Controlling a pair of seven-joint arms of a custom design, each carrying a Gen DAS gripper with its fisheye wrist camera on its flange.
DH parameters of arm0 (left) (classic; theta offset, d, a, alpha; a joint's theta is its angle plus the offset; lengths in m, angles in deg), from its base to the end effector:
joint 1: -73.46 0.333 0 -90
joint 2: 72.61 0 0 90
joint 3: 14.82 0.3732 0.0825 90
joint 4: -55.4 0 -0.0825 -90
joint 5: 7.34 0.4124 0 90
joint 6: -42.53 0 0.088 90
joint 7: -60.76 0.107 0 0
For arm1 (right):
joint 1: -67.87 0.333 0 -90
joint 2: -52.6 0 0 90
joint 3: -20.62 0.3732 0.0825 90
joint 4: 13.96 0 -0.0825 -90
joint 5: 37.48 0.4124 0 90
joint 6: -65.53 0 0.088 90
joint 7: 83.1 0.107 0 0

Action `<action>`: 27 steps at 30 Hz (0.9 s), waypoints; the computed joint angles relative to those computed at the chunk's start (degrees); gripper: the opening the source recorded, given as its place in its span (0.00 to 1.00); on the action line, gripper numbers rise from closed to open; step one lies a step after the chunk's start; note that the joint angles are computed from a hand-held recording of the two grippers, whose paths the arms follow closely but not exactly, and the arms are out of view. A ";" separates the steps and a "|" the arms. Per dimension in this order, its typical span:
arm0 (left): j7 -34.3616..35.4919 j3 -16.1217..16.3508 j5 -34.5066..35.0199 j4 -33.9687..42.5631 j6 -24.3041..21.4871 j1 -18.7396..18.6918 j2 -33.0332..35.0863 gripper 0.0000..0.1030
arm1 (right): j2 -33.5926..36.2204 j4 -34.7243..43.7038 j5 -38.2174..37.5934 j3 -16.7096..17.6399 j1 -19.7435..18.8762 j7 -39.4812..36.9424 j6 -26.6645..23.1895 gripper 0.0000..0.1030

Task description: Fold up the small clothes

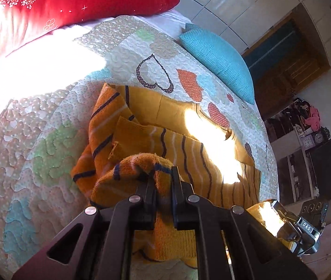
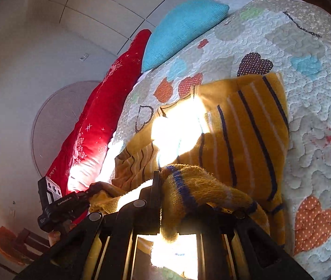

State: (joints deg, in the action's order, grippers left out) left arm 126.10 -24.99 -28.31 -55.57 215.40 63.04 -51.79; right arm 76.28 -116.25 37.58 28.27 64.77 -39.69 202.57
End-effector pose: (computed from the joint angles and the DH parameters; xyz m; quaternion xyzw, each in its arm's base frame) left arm 0.6737 -0.2107 0.4146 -0.7908 0.4946 -0.3596 0.0271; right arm 0.7161 0.0544 0.3859 -0.5942 0.6435 0.1304 0.4645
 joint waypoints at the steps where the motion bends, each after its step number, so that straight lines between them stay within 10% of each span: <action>1: 0.08 -0.99 -1.34 1.46 -0.52 1.12 1.26 0.09 | 1.61 1.97 -0.61 -0.11 0.06 1.50 -0.64 0.11; 7: 9.33 -15.66 -17.59 9.03 0.34 14.17 9.65 0.26 | 11.18 13.27 -2.49 2.03 -2.11 10.89 -2.50 0.47; 13: 15.47 -21.11 -26.23 13.11 5.17 18.48 13.93 0.55 | 17.78 20.58 -5.91 4.00 -3.06 19.60 0.69 0.49; 19: 8.91 -9.12 -19.49 15.29 1.25 10.34 12.42 0.60 | 20.17 22.87 -6.11 7.91 -5.94 21.55 1.76 0.53; 27: -1.39 10.77 11.11 24.55 -17.05 -5.82 15.47 0.70 | 14.26 17.52 -6.94 7.43 -6.18 16.32 6.77 0.66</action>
State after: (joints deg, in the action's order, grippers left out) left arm 124.71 -14.22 -17.20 -31.02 198.35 57.22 -36.32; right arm 90.54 -98.73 30.63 35.70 58.59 -23.37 209.34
